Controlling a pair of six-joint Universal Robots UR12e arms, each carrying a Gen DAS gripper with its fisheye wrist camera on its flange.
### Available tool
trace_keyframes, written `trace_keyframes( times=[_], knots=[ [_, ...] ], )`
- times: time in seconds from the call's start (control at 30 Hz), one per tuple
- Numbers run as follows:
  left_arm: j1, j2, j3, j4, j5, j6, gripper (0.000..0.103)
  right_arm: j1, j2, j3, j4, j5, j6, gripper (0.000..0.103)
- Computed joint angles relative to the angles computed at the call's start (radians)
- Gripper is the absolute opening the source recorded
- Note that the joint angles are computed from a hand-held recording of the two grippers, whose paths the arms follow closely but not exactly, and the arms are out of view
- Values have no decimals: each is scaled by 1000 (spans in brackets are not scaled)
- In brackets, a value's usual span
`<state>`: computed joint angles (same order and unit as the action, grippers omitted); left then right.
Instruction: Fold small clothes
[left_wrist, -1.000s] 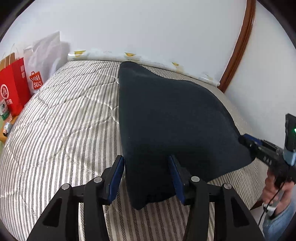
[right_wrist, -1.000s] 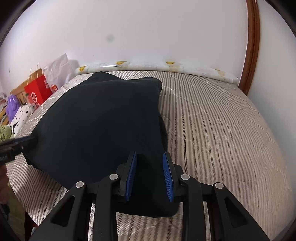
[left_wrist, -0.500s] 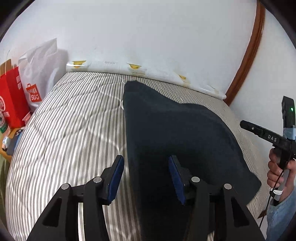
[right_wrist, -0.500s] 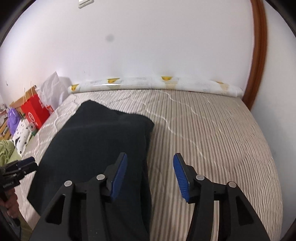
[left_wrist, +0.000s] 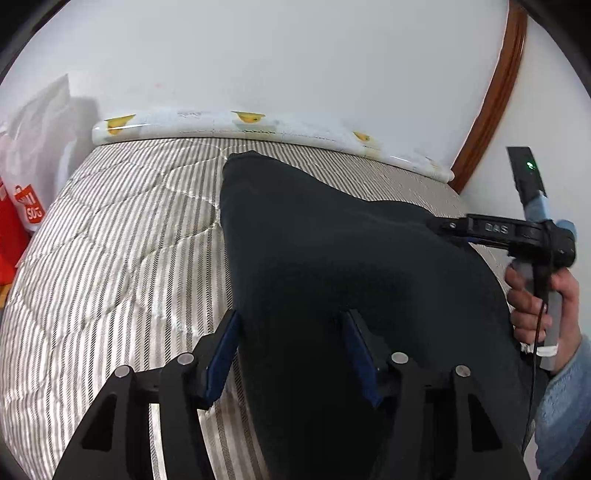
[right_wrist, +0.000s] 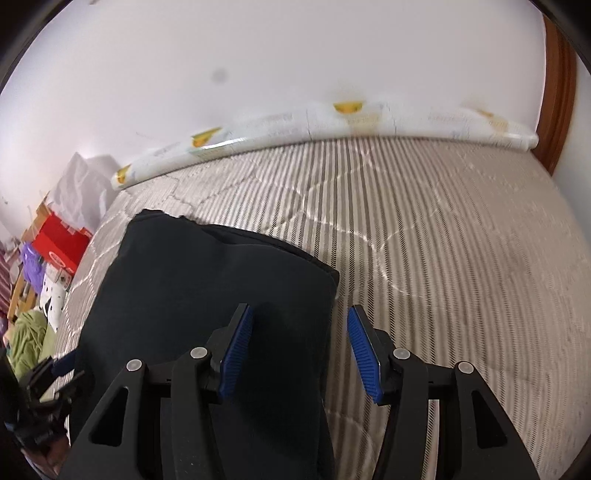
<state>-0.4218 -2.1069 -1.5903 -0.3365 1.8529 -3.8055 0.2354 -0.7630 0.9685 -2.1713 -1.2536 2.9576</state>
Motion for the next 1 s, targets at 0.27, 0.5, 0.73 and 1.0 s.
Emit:
trace_keyframes(
  times=[0.27, 0.5, 0.73, 1.0],
  knots=[
    [8, -5, -4, 18, -19, 10, 59, 19, 39, -38, -58, -14, -34, 14],
    [1, -3, -2, 15, -6, 20, 59, 4, 33, 14, -204, 2, -34, 10],
    [-13, 14, -12, -5, 15, 8, 59, 0, 31, -14, -137, -25, -8, 26],
    [-41, 34, -31, -5, 40, -11, 57, -40, -97, 145, -97, 37, -74, 45]
  ],
)
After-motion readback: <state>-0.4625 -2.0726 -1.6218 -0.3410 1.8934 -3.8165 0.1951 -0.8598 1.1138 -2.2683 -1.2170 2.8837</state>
